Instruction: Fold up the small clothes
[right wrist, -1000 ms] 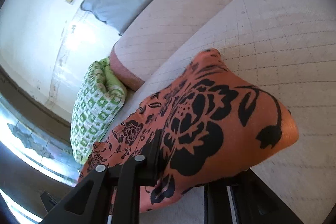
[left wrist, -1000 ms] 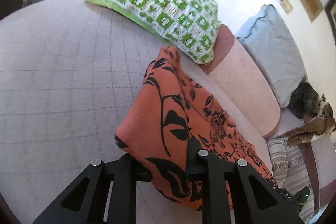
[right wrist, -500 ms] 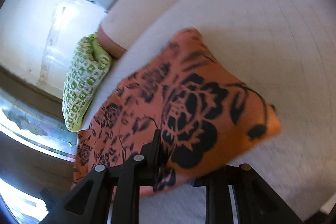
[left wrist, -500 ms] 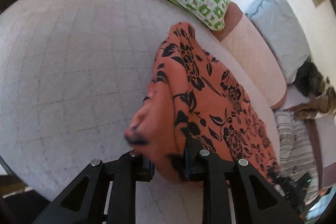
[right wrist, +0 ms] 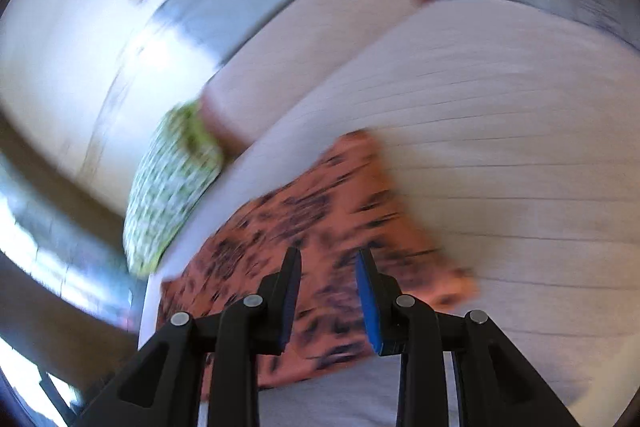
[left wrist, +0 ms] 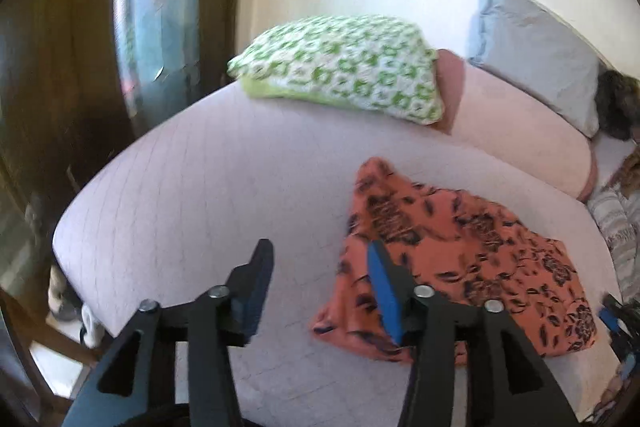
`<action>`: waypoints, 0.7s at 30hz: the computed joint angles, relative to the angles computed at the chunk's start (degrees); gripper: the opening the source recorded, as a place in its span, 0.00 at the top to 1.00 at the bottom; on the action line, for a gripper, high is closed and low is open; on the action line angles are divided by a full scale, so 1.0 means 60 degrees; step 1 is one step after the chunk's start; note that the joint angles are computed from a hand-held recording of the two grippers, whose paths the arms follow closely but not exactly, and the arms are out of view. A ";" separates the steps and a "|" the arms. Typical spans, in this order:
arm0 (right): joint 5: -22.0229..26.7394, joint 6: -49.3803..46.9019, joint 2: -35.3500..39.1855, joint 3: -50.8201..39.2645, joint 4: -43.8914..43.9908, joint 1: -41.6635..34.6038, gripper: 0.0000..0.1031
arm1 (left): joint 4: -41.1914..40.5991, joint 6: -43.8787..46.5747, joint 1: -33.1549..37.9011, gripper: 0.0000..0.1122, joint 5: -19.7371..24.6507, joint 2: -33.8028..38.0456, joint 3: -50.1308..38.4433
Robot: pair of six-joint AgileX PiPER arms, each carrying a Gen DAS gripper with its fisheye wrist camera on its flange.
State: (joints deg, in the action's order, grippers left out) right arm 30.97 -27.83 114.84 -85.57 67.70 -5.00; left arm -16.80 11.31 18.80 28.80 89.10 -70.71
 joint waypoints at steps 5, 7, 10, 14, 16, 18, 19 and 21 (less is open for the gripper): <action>0.1698 0.1466 0.1748 -0.2818 -0.1161 0.0683 0.70 | 0.1653 -0.0855 -0.1553 0.40 0.0541 0.0841 -0.0852; 0.2425 0.2422 0.2501 -0.3970 -0.2050 0.0858 0.70 | 0.1847 -0.0879 -0.1884 0.40 0.0760 0.1453 -0.1079; 0.3341 0.3651 0.3383 -0.5078 -0.3610 0.0987 0.71 | 0.2826 -0.1841 -0.2135 0.40 0.1354 0.2560 -0.1592; 0.3576 0.3135 0.3494 -0.5079 -0.3116 0.0731 0.71 | 0.2405 -0.1393 -0.1859 0.35 0.0939 0.2945 -0.1360; 0.3459 0.3000 0.3521 -0.4992 -0.2940 0.0751 0.71 | 0.2547 -0.1531 -0.1913 0.35 0.1580 0.3165 -0.1913; 0.3405 0.3194 0.3596 -0.5164 -0.3103 0.0812 0.71 | 0.2192 -0.1446 -0.1807 0.35 0.1958 0.3173 -0.2302; 0.3296 0.3278 0.3579 -0.5143 -0.3213 0.0874 0.71 | 0.1633 -0.1234 -0.1665 0.35 0.1882 0.3021 -0.2333; 0.3027 0.3152 0.3301 -0.4653 -0.3259 0.0882 0.71 | 0.0552 -0.0766 -0.1368 0.34 0.1742 0.2773 -0.2456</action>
State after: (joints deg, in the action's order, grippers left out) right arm 49.14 -8.92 134.65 -113.49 48.15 0.29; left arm -13.49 6.72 10.59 39.25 105.74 -85.45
